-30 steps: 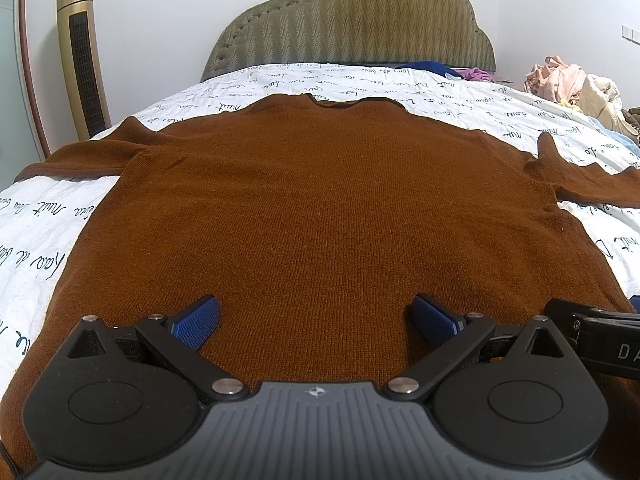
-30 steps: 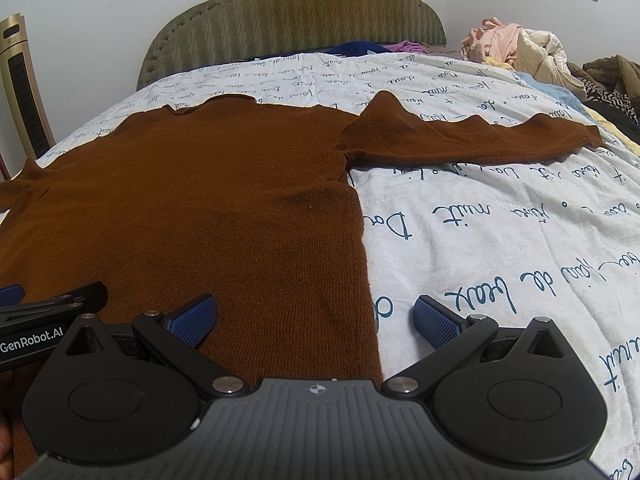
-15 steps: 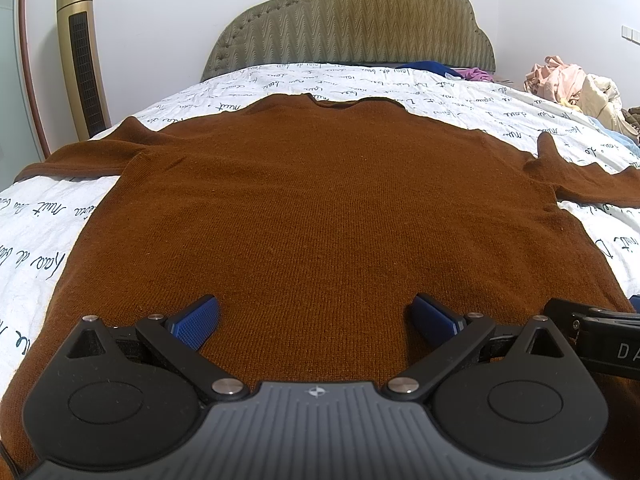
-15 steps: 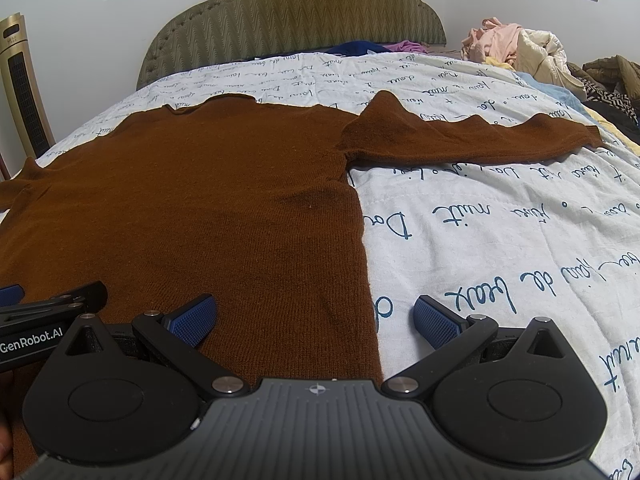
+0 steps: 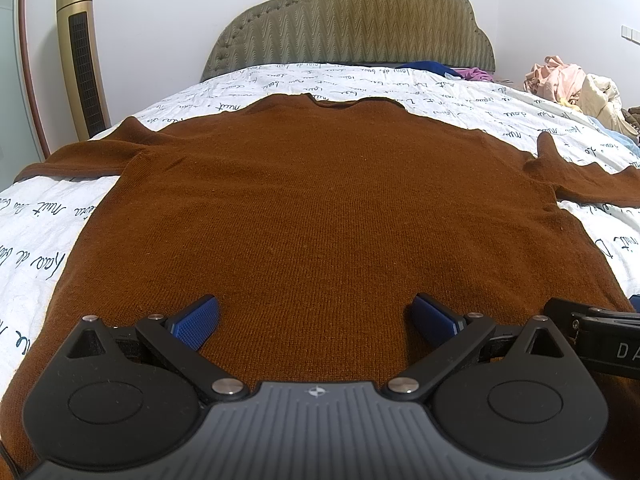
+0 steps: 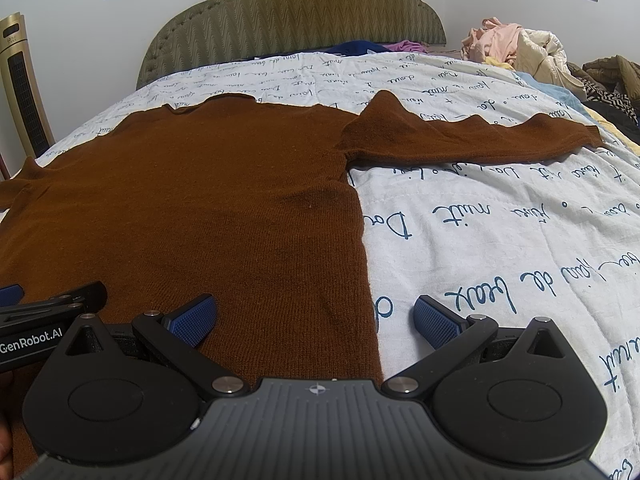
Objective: Fold small clothes
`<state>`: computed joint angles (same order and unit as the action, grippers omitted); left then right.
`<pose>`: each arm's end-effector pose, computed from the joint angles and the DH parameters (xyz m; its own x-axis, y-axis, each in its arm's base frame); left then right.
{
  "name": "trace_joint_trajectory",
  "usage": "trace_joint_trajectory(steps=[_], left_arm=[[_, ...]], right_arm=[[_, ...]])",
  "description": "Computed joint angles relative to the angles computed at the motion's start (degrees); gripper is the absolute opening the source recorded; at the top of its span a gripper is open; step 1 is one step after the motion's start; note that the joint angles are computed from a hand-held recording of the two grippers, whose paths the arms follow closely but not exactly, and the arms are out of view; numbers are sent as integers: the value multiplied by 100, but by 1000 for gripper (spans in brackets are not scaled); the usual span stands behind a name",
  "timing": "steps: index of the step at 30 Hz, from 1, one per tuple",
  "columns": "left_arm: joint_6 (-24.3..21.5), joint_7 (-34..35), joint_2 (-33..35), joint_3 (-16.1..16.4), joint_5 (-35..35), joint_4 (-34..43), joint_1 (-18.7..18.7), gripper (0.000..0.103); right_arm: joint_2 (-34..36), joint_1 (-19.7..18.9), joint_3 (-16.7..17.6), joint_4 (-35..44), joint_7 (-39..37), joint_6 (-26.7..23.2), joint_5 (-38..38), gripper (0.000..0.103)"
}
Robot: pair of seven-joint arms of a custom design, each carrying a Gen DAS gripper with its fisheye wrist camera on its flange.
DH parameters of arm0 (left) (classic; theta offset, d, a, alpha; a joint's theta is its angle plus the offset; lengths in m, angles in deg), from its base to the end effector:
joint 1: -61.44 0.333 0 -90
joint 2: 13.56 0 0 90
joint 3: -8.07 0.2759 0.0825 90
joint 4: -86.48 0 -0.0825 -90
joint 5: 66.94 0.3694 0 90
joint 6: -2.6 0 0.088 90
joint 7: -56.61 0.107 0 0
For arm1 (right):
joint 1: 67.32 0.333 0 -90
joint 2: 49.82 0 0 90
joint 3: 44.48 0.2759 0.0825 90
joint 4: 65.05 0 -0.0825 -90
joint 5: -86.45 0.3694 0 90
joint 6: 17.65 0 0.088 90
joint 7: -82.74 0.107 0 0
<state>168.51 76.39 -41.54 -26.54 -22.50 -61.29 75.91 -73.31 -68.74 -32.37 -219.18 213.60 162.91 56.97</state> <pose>0.4050 -0.1958 0.4294 0.1409 -0.9896 -0.0279 -0.6152 -0.0655 -0.7857 0.4167 0.1236 0.4231 0.0439 -0.9966 -0.0703 -0.6525 0.0247 -0.7574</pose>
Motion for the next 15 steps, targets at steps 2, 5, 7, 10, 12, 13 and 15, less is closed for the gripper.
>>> trace_joint_trajectory(steps=[2, 5, 7, 10, 12, 13, 15], left_arm=[[-3, 0, 3, 10, 4, 1, -10, 103], [-15, -3, 5, 16, 16, 4, -20, 103], [-8, 14, 3, 40, 16, -4, -42, 103], [17, 25, 5, 60, 15, -12, -49, 103], [-5, 42, -5, 54, 10, -10, -52, 103], [-20, 38, -8, 40, 14, -4, -49, 103], [-42, 47, -20, 42, 2, -17, -73, 103]], right_arm=[[-10, 12, -9, -4, -9, -11, 7, 103], [-20, 23, -10, -1, -13, -39, 16, 103], [-34, 86, -85, -6, -54, -60, 37, 103], [-10, 438, -452, -17, -297, -45, 182, 103], [-12, 1121, -1171, -12, -825, -121, 509, 103], [-5, 1379, -1453, 7, -1094, -152, 676, 103], [-170, 1737, -1883, -25, -1577, -286, 938, 103]])
